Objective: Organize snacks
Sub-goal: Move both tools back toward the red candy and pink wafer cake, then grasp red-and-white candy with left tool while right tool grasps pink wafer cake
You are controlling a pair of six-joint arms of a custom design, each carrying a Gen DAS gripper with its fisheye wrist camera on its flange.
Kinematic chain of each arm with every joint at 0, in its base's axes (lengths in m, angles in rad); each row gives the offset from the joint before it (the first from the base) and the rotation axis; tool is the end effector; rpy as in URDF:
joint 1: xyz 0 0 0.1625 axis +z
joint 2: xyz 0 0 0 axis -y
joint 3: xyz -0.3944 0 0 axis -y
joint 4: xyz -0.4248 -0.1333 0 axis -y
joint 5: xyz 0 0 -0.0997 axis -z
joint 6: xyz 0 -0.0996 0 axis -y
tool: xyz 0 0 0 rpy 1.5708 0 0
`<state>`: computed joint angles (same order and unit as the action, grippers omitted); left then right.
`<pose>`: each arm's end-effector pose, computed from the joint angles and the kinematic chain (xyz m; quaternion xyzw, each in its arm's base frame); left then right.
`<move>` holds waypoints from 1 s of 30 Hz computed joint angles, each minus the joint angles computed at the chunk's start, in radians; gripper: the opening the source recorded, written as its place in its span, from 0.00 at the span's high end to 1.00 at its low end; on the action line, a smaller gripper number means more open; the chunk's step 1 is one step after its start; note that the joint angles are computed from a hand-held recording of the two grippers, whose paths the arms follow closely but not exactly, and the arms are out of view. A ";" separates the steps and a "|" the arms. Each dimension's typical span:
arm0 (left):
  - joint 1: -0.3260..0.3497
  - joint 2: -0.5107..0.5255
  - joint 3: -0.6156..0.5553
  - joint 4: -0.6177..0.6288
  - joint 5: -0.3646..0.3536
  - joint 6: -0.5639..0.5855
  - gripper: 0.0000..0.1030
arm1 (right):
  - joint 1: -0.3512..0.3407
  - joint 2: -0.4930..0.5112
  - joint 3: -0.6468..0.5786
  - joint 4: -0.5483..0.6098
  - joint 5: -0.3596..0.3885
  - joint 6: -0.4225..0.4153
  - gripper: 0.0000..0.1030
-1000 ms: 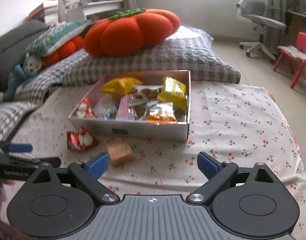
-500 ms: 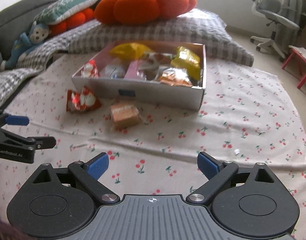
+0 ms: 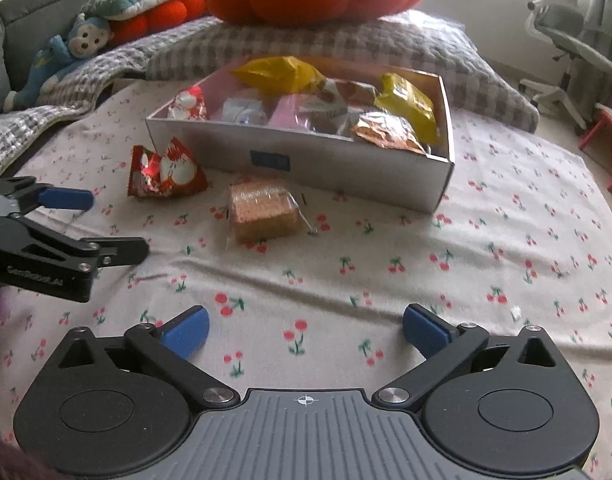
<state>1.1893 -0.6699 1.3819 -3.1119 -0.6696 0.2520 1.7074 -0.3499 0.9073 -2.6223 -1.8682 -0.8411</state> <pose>-0.0807 -0.7689 0.1616 0.0900 0.8376 -0.3876 0.3743 0.2208 -0.8417 0.0364 0.4183 -0.8636 0.1774 0.2183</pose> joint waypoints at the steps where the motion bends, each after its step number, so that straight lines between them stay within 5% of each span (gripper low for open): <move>1: 0.003 0.008 -0.013 -0.006 -0.005 0.012 0.00 | 0.001 0.008 -0.012 0.002 0.003 0.001 0.00; 7: 0.012 0.045 -0.071 -0.020 -0.034 0.052 0.00 | -0.004 0.049 -0.067 -0.003 0.043 -0.021 0.00; 13: 0.016 0.064 -0.102 -0.028 -0.050 0.074 0.11 | -0.005 0.088 -0.128 0.009 0.064 -0.029 0.00; 26: 0.007 0.074 -0.140 0.028 -0.033 0.060 0.57 | 0.007 0.160 -0.235 0.032 0.057 -0.013 0.00; 30: 0.000 0.078 -0.148 0.054 -0.011 0.044 0.60 | 0.010 0.169 -0.250 0.039 0.052 -0.009 0.00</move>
